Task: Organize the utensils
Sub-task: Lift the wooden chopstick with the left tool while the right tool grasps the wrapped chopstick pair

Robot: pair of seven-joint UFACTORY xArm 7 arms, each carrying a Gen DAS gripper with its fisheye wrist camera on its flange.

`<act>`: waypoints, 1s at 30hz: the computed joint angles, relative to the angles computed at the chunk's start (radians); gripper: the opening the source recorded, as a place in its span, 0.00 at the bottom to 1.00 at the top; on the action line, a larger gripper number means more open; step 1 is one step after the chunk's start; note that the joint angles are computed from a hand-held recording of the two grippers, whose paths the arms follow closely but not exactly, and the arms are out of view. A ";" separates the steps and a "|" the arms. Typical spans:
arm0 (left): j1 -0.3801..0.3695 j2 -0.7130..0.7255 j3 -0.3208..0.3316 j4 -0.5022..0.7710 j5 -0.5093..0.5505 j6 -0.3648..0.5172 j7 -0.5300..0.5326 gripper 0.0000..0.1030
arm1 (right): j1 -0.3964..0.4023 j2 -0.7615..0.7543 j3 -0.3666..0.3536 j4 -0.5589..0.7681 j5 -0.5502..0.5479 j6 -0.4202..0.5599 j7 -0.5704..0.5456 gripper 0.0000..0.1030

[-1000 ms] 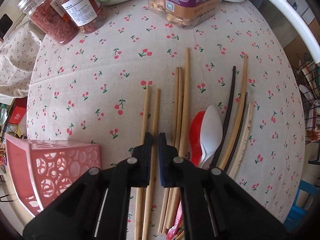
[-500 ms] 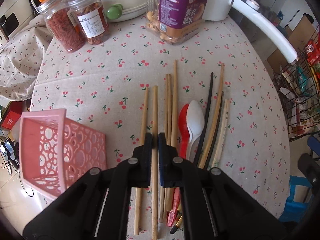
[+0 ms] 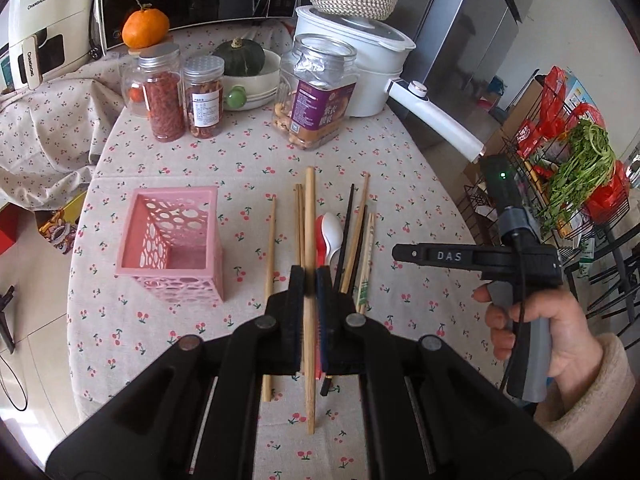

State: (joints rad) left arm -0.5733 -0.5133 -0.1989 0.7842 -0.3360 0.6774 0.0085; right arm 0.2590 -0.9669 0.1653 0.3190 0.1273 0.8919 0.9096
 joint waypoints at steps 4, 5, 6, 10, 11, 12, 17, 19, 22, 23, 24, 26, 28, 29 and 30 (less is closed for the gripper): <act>-0.009 -0.019 0.030 -0.012 -0.027 0.014 0.033 0.07 | -0.019 0.092 0.027 0.027 -0.026 -0.051 0.015 0.46; -0.007 -0.021 0.032 -0.014 -0.031 0.016 0.037 0.07 | -0.023 0.117 0.035 0.036 -0.035 -0.070 0.021 0.45; -0.005 -0.021 0.035 -0.015 -0.035 0.018 0.042 0.07 | -0.024 0.140 0.040 0.047 -0.044 -0.084 0.024 0.45; -0.002 -0.044 0.048 -0.030 -0.057 0.030 0.060 0.07 | -0.039 0.249 0.074 0.105 -0.102 -0.077 0.050 0.39; -0.001 -0.049 0.049 -0.033 -0.060 0.032 0.062 0.07 | -0.044 0.272 0.086 0.125 -0.128 -0.059 0.056 0.37; 0.001 -0.053 0.049 -0.035 -0.062 0.035 0.065 0.07 | -0.042 0.289 0.086 0.141 -0.143 -0.041 0.054 0.35; 0.011 -0.067 0.053 -0.043 -0.068 0.043 0.077 0.07 | -0.019 0.322 0.042 0.186 -0.125 0.060 0.047 0.35; 0.015 -0.067 0.052 -0.044 -0.067 0.043 0.077 0.07 | -0.020 0.296 0.024 0.172 -0.110 0.078 0.047 0.35; 0.019 -0.067 0.051 -0.044 -0.068 0.044 0.075 0.07 | -0.027 0.237 0.004 0.126 -0.091 0.051 0.050 0.35; 0.019 -0.066 0.049 -0.044 -0.068 0.043 0.075 0.07 | -0.029 0.220 -0.004 0.111 -0.083 0.029 0.046 0.35; 0.020 -0.066 0.048 -0.044 -0.067 0.043 0.074 0.07 | -0.032 0.209 -0.006 0.100 -0.079 0.013 0.044 0.35; 0.022 -0.067 0.043 -0.046 -0.063 0.039 0.071 0.07 | -0.043 0.196 -0.003 0.085 -0.085 0.000 0.037 0.37; 0.024 -0.067 0.039 -0.048 -0.058 0.035 0.066 0.07 | -0.057 0.212 0.019 0.083 -0.106 -0.014 0.046 0.37; 0.025 -0.066 0.038 -0.049 -0.056 0.034 0.063 0.07 | -0.055 0.234 0.031 0.097 -0.117 -0.004 0.043 0.38; 0.027 -0.067 0.035 -0.050 -0.051 0.031 0.058 0.07 | -0.060 0.256 0.055 0.116 -0.147 0.015 0.047 0.35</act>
